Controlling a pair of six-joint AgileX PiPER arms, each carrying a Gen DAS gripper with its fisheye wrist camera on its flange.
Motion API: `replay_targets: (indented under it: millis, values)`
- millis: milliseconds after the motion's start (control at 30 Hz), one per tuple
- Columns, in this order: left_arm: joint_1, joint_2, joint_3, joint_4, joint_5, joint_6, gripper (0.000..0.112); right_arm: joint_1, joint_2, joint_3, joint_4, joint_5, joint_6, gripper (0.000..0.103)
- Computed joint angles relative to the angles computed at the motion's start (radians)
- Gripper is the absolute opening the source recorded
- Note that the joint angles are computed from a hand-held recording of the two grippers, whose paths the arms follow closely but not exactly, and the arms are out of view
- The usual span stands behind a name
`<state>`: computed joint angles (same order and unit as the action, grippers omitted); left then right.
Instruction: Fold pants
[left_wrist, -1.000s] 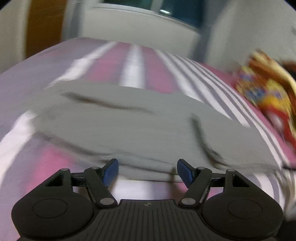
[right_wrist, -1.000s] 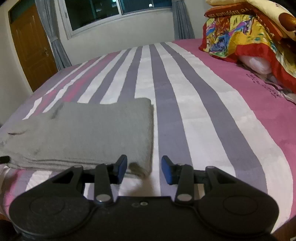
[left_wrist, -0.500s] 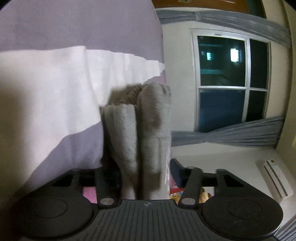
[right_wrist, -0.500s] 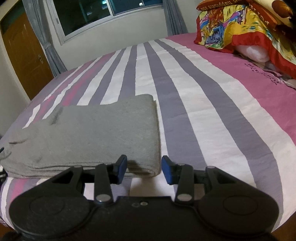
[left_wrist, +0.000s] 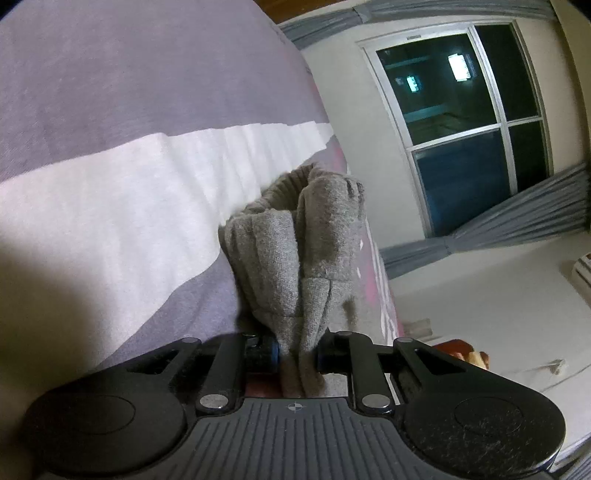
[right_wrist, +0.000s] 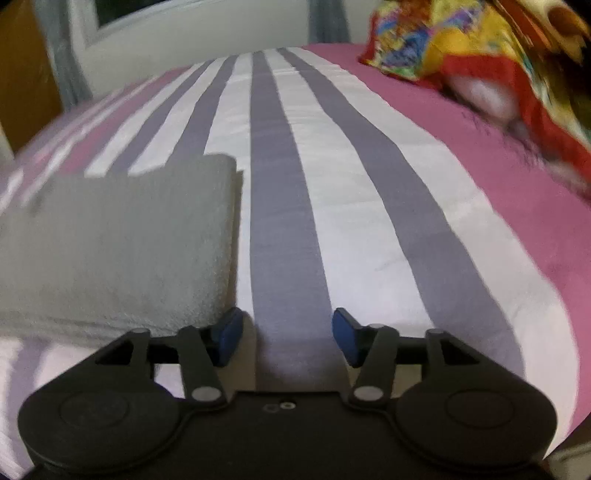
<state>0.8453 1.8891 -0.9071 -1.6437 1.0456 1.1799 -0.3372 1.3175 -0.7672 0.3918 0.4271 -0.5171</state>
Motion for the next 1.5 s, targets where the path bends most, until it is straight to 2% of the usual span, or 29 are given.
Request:
replay_targets:
  millis: [67, 100, 167, 233, 267, 300, 367, 467, 600, 700, 733, 833, 867, 1000, 1133, 1200, 1267, 1333, 1400, 1500]
  values:
    - [-0.016, -0.042, 0.015, 0.014, -0.035, -0.032, 0.018, 0.025, -0.003, 0.031, -0.086, -0.065, 0.085, 0.077]
    - [-0.018, -0.089, 0.050, 0.022, -0.052, -0.038, 0.018, 0.019, -0.001, 0.039, -0.069, -0.078, 0.069, 0.079]
    - [-0.053, -0.148, 0.059, 0.017, -0.100, -0.029, 0.018, -0.019, 0.001, 0.039, 0.054, -0.058, -0.064, 0.080]
    - [-0.096, -0.238, 0.072, 0.008, -0.121, -0.007, 0.018, -0.044, -0.021, 0.026, 0.079, -0.007, -0.128, 0.080]
    - [-0.115, -0.270, 0.063, 0.017, -0.129, -0.017, 0.018, -0.045, -0.053, 0.049, 0.092, -0.027, -0.143, 0.080]
    - [-0.156, -0.312, 0.041, 0.033, -0.150, -0.037, 0.018, -0.057, -0.090, 0.081, 0.144, -0.040, -0.195, 0.080]
    - [-0.225, -0.362, -0.009, 0.067, -0.170, -0.079, 0.018, -0.112, -0.112, 0.109, 0.276, 0.008, -0.325, 0.080]
    - [-0.359, -0.391, -0.105, 0.126, -0.163, -0.154, 0.018, -0.215, -0.120, 0.112, 0.442, 0.091, -0.436, 0.080]
    - [-0.673, -0.371, -0.244, 0.298, -0.342, -0.266, 0.018, -0.257, -0.125, 0.119, 0.494, 0.129, -0.466, 0.081]
    - [-0.840, -0.323, -0.319, 0.389, -0.426, -0.341, 0.018, -0.256, -0.132, 0.123, 0.493, 0.112, -0.466, 0.081]
    - [-0.911, -0.305, -0.348, 0.468, -0.470, -0.389, 0.018, -0.263, -0.135, 0.126, 0.497, 0.111, -0.468, 0.081]
    - [-1.064, -0.253, -0.427, 0.717, -0.536, -0.540, 0.018, -0.301, -0.108, 0.109, 0.510, 0.137, -0.489, 0.081]
    - [-1.098, -0.240, -0.443, 0.770, -0.540, -0.572, 0.018, -0.318, -0.104, 0.108, 0.525, 0.149, -0.508, 0.081]
    - [-1.254, -0.179, -0.514, 1.155, -0.557, -0.823, 0.018, -0.389, -0.093, 0.103, 0.588, 0.204, -0.576, 0.081]
    - [-1.361, -0.130, -0.561, 1.426, -0.542, -0.969, 0.018, -0.438, -0.073, 0.099, 0.629, 0.249, -0.599, 0.081]
    - [-1.397, -0.096, -0.603, 1.517, -0.507, -1.021, 0.020, -0.431, -0.070, 0.097, 0.620, 0.244, -0.587, 0.082]
    - [-1.424, -0.052, -0.667, 1.575, -0.446, -1.040, 0.032, -0.414, -0.067, 0.095, 0.610, 0.233, -0.575, 0.084]
    - [-1.448, -0.041, -0.684, 1.608, -0.423, -1.037, 0.054, -0.406, -0.062, 0.093, 0.606, 0.224, -0.573, 0.084]
    - [-1.478, -0.025, -0.708, 1.660, -0.409, -1.069, 0.063, -0.407, -0.062, 0.093, 0.607, 0.225, -0.574, 0.085]
    - [-1.516, -0.010, -0.737, 1.759, -0.386, -1.147, 0.066, -0.424, -0.063, 0.094, 0.617, 0.239, -0.585, 0.084]
